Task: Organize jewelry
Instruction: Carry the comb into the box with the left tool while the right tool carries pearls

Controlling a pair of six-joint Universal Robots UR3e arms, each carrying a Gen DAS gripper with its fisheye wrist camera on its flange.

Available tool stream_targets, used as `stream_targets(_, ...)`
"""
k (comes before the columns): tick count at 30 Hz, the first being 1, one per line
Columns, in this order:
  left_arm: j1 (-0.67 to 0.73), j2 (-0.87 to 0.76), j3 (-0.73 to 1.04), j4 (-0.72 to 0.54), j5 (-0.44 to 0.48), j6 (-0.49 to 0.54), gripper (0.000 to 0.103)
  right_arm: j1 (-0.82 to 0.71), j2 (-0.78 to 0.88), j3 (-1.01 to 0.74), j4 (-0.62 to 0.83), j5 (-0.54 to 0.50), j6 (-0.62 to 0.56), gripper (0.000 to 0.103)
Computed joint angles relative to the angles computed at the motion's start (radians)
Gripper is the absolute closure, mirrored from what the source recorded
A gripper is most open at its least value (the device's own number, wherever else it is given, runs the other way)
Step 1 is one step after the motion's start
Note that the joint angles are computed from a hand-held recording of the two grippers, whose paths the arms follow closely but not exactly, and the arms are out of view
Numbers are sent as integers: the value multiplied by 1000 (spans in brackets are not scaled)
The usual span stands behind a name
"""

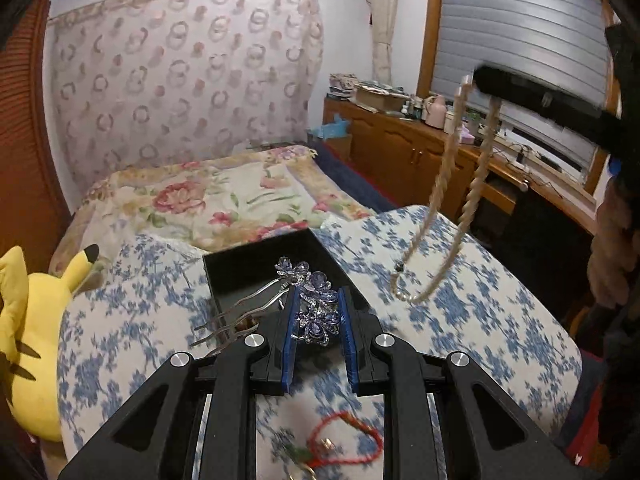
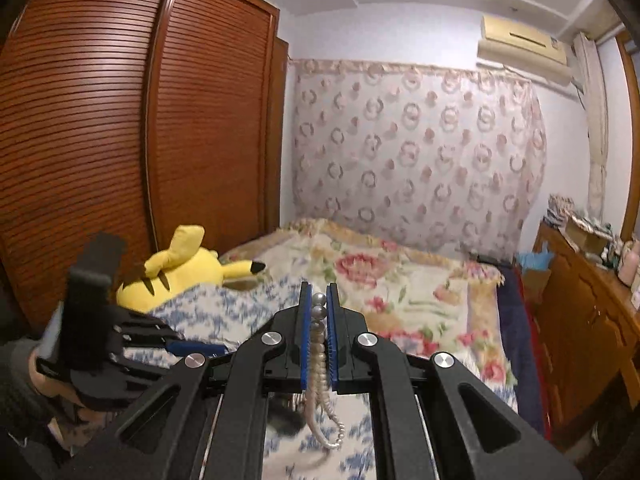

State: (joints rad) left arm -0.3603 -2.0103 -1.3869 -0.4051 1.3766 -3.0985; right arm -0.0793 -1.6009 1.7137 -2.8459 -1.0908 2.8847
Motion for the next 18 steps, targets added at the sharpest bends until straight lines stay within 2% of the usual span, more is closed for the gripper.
stream_targets(11,31,-202,242,-113,-14,-20,85,29,259,-336,61,32,-6,95)
stream_targets(18,39,-247,286,-126,-6,-33,84,55,387,-413,82,28,-13,95)
